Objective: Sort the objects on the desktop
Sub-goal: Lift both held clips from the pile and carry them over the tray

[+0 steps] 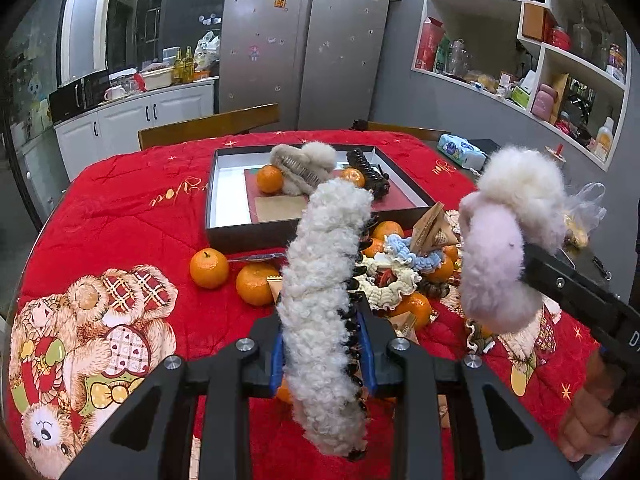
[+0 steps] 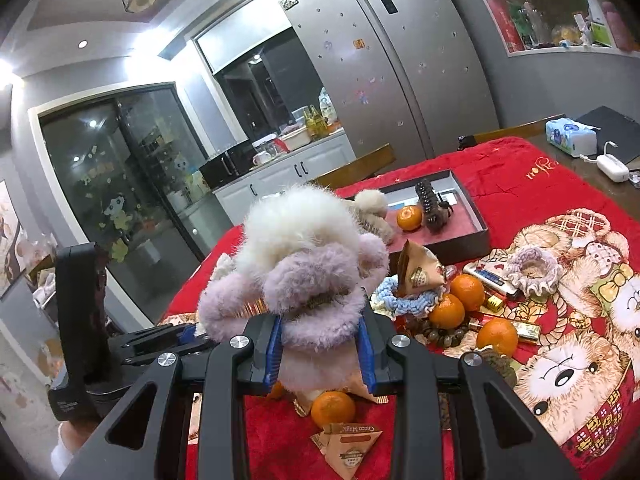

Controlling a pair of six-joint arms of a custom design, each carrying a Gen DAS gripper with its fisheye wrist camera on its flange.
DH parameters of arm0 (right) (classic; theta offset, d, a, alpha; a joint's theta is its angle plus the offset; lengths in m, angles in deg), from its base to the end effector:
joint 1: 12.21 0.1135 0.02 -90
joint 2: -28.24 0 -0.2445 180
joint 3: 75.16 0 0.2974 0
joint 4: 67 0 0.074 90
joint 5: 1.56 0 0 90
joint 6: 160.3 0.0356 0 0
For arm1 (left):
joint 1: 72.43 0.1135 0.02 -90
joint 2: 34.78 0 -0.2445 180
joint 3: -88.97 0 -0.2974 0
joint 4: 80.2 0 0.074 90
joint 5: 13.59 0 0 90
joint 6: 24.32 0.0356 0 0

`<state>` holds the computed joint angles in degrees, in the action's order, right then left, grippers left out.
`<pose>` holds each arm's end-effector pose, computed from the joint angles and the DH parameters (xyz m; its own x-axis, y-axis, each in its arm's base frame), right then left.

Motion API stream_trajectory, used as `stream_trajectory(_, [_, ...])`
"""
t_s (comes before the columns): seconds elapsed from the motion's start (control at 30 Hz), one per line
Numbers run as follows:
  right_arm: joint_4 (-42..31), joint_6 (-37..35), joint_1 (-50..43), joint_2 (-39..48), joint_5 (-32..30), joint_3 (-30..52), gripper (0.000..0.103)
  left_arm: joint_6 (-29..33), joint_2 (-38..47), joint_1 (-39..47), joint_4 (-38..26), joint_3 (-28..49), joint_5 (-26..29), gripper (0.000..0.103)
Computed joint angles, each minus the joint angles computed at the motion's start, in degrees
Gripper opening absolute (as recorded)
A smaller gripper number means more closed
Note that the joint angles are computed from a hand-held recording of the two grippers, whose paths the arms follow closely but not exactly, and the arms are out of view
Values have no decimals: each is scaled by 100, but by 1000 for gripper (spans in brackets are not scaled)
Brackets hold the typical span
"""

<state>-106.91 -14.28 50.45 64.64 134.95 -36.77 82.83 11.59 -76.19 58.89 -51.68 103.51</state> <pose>0.1139 0.1641 0.2084 -0.4467 0.3786 -0.8106 0.0393 0.9135 0.4050 0.2158 -0.0304 0.1757 -0.6008 0.3025 -0.7400 0.5652 0.8153 -0.1256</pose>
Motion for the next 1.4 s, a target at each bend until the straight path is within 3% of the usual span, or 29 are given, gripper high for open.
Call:
stream_trajectory(0.17, [9,-280,-204,107,-72,164,30,-28,42,34,2,156,-19,31])
stream_trajectory(0.57, [402,-1297,-1215,343,-895,387,30,-362,454,-154,391,579,-418,31])
stream_trajectory(1.03, [956,-2388,-2858,1359,-2095,1186,30,-484,1846,-278,846,1578,-343,31])
stream_trajectory(1.4, [1218,-2887,-3450,2444,-2660,2120,30,-654,2851,-521,1129,2563,-495,31])
